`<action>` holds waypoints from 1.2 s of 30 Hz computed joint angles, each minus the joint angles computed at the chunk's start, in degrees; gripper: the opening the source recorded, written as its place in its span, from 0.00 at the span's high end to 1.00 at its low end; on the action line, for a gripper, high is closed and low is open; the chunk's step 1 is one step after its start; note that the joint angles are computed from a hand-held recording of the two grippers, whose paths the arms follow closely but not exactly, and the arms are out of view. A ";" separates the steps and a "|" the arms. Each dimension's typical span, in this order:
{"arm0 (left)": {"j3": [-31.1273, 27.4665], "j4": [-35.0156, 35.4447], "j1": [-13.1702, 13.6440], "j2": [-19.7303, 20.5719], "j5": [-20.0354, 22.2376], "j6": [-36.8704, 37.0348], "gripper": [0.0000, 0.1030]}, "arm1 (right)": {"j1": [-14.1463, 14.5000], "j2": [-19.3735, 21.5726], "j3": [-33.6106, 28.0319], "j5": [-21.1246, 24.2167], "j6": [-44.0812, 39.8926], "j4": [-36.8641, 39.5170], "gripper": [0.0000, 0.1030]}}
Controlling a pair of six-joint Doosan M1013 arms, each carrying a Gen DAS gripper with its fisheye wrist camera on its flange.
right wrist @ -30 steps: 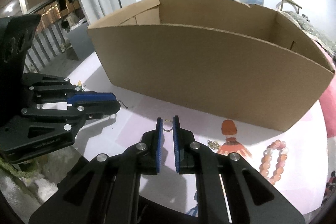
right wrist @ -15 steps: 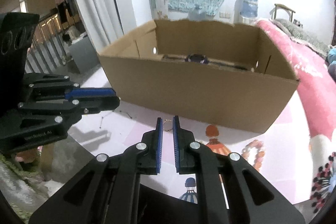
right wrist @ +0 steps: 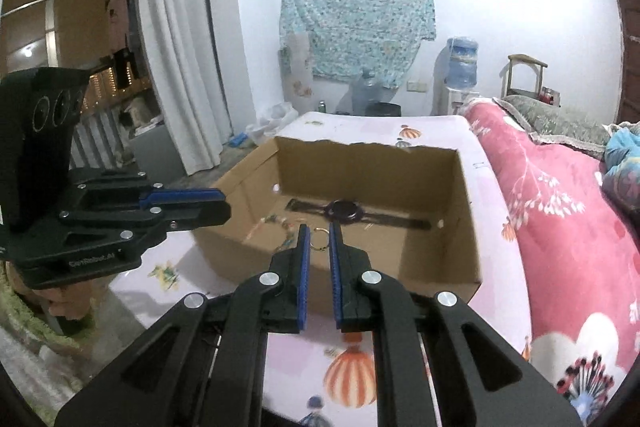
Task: Organize jewelry
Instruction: 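Open the left tool over the box to drop its ring while the right tool holds its ring, then move the open left tool back down to another gold ring on the table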
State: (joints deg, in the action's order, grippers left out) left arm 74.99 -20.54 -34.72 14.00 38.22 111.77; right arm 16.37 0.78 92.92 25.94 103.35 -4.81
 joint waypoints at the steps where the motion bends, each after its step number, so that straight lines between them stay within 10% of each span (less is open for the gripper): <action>1: -1.16 -0.55 0.25 0.86 1.01 -0.24 0.91 | -0.60 0.49 -0.60 0.49 -1.35 1.64 0.90; 14: -10.12 4.12 1.84 6.88 5.88 -7.98 0.95 | -6.16 7.43 -9.02 7.49 -12.68 14.70 0.90; 24: 0.28 -12.47 3.51 -0.14 7.33 10.13 0.90 | -5.50 2.92 -3.01 1.99 -21.79 26.97 0.90; 36: 3.98 2.33 1.86 3.46 6.71 -10.75 0.84 | -4.05 4.00 1.56 8.57 -14.06 29.51 0.90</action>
State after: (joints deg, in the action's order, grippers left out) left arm 78.97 -18.22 -32.86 17.46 44.94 101.01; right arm 12.33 4.78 94.48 34.50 89.29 24.70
